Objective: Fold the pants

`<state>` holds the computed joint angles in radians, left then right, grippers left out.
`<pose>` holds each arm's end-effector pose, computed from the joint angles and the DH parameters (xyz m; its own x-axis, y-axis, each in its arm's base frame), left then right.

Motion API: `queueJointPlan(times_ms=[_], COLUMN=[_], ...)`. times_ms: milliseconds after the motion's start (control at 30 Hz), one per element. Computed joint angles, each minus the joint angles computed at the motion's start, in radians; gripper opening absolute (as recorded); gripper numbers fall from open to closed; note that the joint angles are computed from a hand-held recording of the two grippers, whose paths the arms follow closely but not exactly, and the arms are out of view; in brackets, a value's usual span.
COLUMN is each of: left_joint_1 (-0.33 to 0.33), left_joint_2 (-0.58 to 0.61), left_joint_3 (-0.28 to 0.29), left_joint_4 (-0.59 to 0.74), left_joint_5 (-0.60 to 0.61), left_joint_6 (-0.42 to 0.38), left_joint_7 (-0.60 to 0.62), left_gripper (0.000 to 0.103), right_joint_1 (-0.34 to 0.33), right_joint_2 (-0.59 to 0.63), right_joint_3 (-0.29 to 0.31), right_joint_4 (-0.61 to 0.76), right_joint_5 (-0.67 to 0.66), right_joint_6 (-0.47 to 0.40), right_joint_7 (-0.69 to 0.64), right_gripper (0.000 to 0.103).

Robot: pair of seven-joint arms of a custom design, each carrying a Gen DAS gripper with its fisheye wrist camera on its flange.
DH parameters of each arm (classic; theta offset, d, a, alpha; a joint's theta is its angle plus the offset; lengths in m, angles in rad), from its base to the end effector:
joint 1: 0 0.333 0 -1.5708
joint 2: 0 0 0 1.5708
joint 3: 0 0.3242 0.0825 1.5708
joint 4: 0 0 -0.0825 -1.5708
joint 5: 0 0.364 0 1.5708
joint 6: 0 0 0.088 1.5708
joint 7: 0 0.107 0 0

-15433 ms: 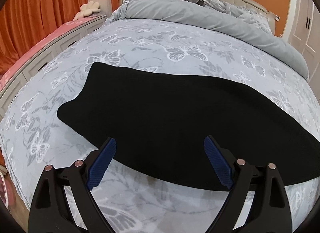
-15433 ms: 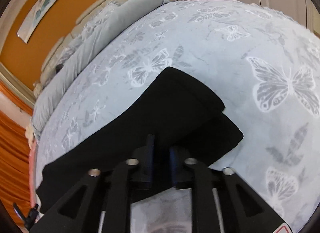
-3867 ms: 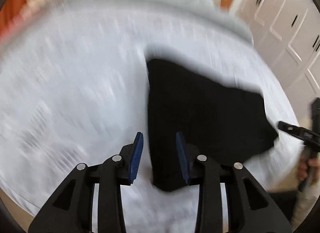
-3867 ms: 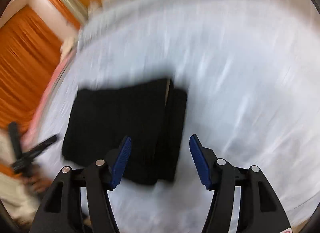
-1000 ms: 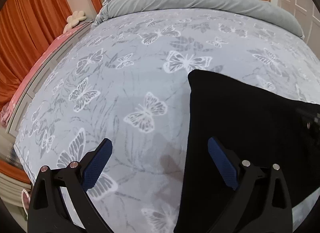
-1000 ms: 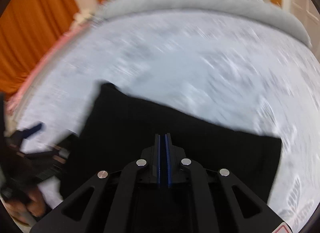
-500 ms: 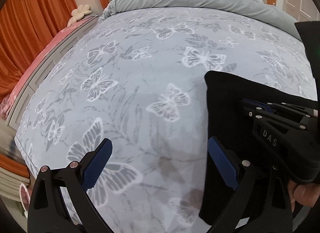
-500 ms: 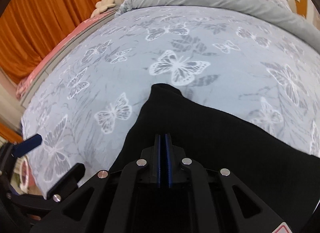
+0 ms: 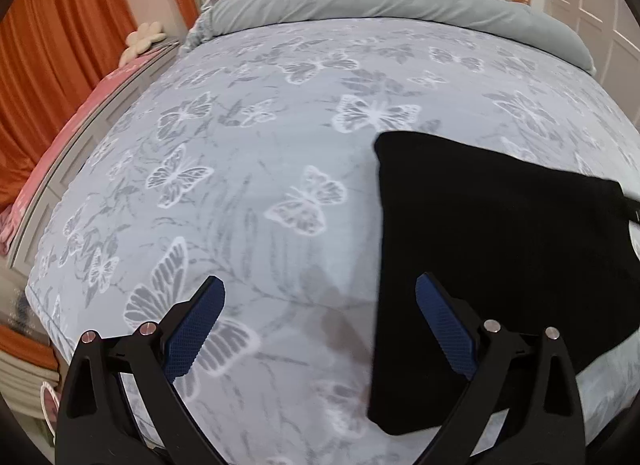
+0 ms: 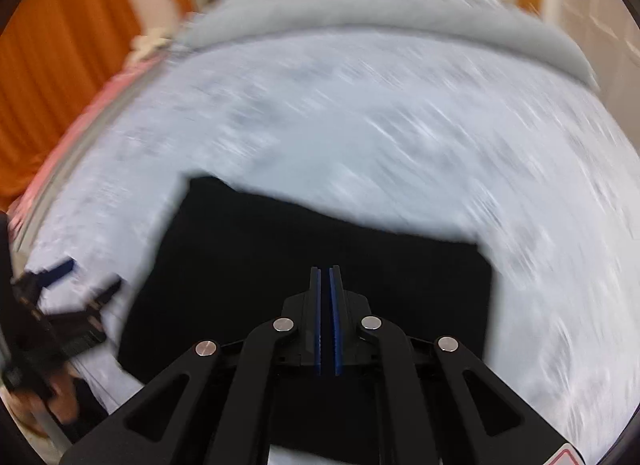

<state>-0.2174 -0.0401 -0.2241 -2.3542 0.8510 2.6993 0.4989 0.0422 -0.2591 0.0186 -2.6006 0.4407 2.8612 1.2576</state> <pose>0.4476 -0.2402 0.3994 -0.0390 -0.9890 -0.1426 -0.8215 0.1130 -0.5589 0.4417 0.0036 0.4203 0.0245 -0.9878 -0.1537 -0.8615 0.0572 -0.5046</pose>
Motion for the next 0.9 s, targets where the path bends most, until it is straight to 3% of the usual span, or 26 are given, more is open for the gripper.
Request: queueJointPlan(times_ms=[100,200,267,300,400,667,800,900], left_joint_1=[-0.009,-0.019,-0.026,-0.030,-0.037,-0.054,-0.061,-0.065], left_joint_2=[-0.003,0.002,0.010,0.014,0.014,0.016,0.019,0.023], left_joint_3=[-0.004,-0.015,-0.021,-0.024,-0.024,-0.030,-0.031,-0.033], left_joint_4=[-0.017,-0.023,-0.020,-0.018,-0.020,-0.019,-0.017,-0.011], left_joint_5=[-0.040,-0.025,0.008,0.025,0.050,0.055,0.049,0.058], left_joint_6=[0.029,0.027,0.008,-0.001,-0.006,0.004,0.020,0.019], left_joint_7=[0.050,0.059,0.043,0.029,0.004,0.004,0.014,0.006], left_gripper=[0.094,0.094,0.094,0.094,0.094,0.094,0.094,0.094], right_joint_1=[-0.034,-0.053,-0.004,-0.003,-0.053,-0.046,-0.039,-0.035], right_joint_2=[-0.057,-0.083,-0.113,-0.133,-0.189,-0.152,-0.179,-0.119], right_joint_3=[-0.024,-0.045,-0.125,-0.137,-0.119,-0.169,-0.168,-0.178], right_joint_4=[-0.063,-0.130,-0.153,-0.161,-0.192,-0.166,-0.168,-0.125], right_joint_5=[-0.027,-0.040,0.083,0.117,0.140,0.266,0.340,0.383], right_joint_6=[-0.047,-0.044,-0.045,-0.054,-0.053,-0.178,-0.173,-0.231], right_joint_7=[-0.035,-0.110,-0.213,-0.237,-0.252,-0.365,-0.414,-0.428], right_gripper=[0.009,0.001,0.003,0.008,0.039,0.039,0.040,0.038])
